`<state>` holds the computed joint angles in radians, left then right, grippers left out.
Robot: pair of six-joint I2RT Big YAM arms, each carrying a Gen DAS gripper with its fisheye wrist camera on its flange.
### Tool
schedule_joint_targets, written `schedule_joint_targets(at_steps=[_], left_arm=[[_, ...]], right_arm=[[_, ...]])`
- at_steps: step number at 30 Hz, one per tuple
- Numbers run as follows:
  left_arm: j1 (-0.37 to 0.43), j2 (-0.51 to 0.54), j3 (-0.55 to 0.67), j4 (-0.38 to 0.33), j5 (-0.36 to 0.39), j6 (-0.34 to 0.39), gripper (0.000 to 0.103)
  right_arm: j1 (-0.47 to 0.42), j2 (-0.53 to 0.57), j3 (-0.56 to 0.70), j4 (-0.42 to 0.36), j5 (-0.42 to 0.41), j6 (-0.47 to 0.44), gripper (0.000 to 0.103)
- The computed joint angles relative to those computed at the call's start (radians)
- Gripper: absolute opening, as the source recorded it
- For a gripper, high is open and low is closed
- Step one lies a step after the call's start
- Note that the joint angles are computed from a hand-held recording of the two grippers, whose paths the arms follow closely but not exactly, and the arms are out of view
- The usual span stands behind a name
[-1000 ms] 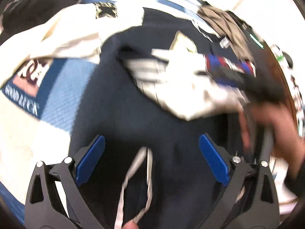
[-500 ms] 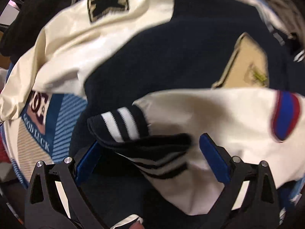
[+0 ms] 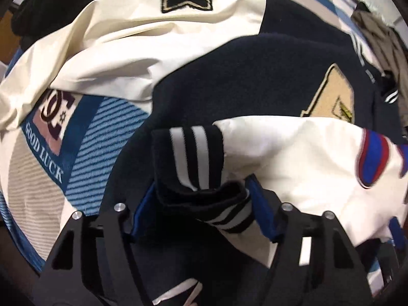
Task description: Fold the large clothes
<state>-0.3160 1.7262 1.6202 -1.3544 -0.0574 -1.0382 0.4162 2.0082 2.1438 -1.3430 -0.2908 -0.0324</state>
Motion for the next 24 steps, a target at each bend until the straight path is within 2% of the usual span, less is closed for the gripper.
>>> schedule_joint_targets(at_steps=[4,6,9,15,16,20,21,23,24], left_arm=[[-0.002,-0.102,-0.131,0.110,0.027,-0.026,0.066],[-0.003,-0.155,-0.207,0.189,0.047,-0.034,0.066],[0.003,-0.207,-0.278,0.249,0.058,-0.006,0.066],[0.006,-0.234,-0.329,0.284,0.077,-0.001,0.064],[0.010,-0.241,-0.343,0.283,0.088,0.007,0.061],[0.025,-0.309,-0.429,0.294,0.113,0.032,0.061],[0.031,-0.305,-0.433,0.304,0.120,0.043,0.062],[0.037,-0.296,-0.423,0.319,0.135,0.069,0.071],[0.039,-0.309,-0.434,0.353,0.155,0.083,0.083]], right_arm=[[0.014,0.007,0.002,-0.009,-0.001,0.004,0.098],[0.022,0.016,0.007,-0.015,0.000,0.005,0.098],[0.038,0.024,0.017,-0.018,0.003,0.003,0.098],[0.075,0.039,0.033,-0.028,0.012,-0.004,0.098],[0.082,0.040,0.032,-0.028,0.015,-0.003,0.098],[0.104,0.051,0.031,-0.038,0.032,-0.003,0.098],[0.108,0.051,0.031,-0.036,0.035,-0.005,0.098],[0.119,0.050,0.026,-0.020,0.044,-0.006,0.098],[0.124,0.051,0.023,-0.012,0.055,-0.005,0.098]])
